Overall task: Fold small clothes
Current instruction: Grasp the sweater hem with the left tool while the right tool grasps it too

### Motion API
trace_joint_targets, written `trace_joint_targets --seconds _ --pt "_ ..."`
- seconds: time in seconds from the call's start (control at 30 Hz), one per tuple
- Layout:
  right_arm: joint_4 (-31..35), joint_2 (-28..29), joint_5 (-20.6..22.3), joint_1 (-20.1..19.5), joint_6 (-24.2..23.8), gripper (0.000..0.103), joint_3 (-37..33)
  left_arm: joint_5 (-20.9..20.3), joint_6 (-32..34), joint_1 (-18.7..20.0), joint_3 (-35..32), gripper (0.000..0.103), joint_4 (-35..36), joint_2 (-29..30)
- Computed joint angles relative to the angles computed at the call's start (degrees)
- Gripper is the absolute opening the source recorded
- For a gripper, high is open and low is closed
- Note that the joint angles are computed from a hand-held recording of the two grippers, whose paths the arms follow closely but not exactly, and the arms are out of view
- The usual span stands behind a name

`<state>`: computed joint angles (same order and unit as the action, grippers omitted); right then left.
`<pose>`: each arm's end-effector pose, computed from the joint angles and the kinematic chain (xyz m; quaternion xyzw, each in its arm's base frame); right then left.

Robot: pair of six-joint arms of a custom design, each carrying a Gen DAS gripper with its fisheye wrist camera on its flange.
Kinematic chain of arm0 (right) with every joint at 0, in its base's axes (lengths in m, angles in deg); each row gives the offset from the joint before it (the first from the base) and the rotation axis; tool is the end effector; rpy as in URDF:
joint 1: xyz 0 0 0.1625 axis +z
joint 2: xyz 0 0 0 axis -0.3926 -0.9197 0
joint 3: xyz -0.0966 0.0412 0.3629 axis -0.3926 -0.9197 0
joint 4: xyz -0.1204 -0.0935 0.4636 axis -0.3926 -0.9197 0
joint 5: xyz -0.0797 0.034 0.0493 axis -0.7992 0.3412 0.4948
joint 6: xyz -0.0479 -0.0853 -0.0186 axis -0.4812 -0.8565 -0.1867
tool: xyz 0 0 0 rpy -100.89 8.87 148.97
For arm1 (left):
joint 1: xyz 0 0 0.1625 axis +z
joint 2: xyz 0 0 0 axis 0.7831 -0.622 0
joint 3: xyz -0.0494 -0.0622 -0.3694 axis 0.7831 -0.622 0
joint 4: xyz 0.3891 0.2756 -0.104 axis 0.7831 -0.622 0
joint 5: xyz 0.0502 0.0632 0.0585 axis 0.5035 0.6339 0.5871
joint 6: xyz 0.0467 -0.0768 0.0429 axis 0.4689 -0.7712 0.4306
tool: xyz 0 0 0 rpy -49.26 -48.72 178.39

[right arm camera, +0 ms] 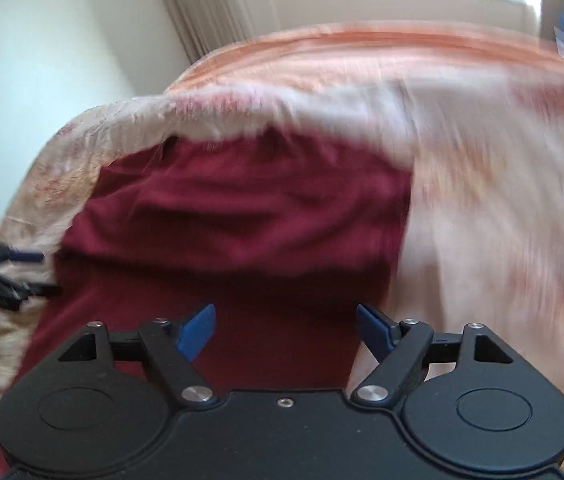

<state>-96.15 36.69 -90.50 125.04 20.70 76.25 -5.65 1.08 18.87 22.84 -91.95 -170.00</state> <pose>0.2777 -0.7773 0.0694 0.3417 -0.9265 0.0924 0.1278 0.0178 -0.5823 0.3623 0.0174 0.8839 -0.2708 0.3808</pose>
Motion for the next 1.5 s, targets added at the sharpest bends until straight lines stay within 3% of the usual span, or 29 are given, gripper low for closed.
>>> trace_joint_targets --seconds 0.07,0.23,0.4,0.6,0.77,0.87,0.97,1.03,1.1,1.2,1.43,1.5 --pt "2.8 -4.4 -0.3 -0.7 4.0 0.08 5.0 -2.6 -5.5 -1.2 3.6 0.099 6.1 -5.2" --pt "4.9 -15.0 -4.4 -2.2 10.3 0.08 17.6 -13.3 -17.6 -3.5 11.0 0.099 15.2 -16.5" --pt "5.7 -23.2 -5.0 -3.1 9.9 0.08 27.4 -18.7 -25.9 -6.5 17.3 0.099 18.8 -25.2" --pt "7.5 -29.4 -1.6 -4.9 11.1 0.08 34.0 -22.9 -31.3 -5.9 21.7 0.099 16.6 -30.9" --pt "6.1 -30.9 3.4 -7.2 18.8 0.08 36.1 -25.4 -34.9 -3.5 23.7 0.099 12.8 -32.6" --pt "5.9 -30.9 7.1 -8.6 20.8 0.076 36.1 -26.8 -37.0 -1.8 24.5 0.098 9.6 -32.9" --pt "6.7 -31.4 9.4 -9.3 21.7 0.047 36.2 -26.5 -37.3 -1.5 24.8 0.091 9.1 -33.1" --pt "6.9 -31.5 8.8 -9.3 21.2 0.026 36.3 -26.6 -37.6 -1.3 25.2 0.081 8.7 -33.5" --pt "7.3 -31.8 8.6 -9.5 21.0 0.019 36.4 -26.8 -38.4 -0.8 25.5 0.068 8.5 -34.1" --pt "7.6 -31.5 10.0 -9.4 21.3 0.011 36.2 -25.5 -39.3 -1.1 25.1 0.029 10.8 -34.3" --pt "8.9 -31.3 8.9 -8.0 18.7 0.006 34.8 -23.6 -38.8 -2.9 26.1 0.006 11.9 -36.3" --pt "9.7 -31.4 8.5 -7.8 18.1 0.006 34.4 -23.5 -39.1 -3.6 25.7 0.006 14.9 -37.2"
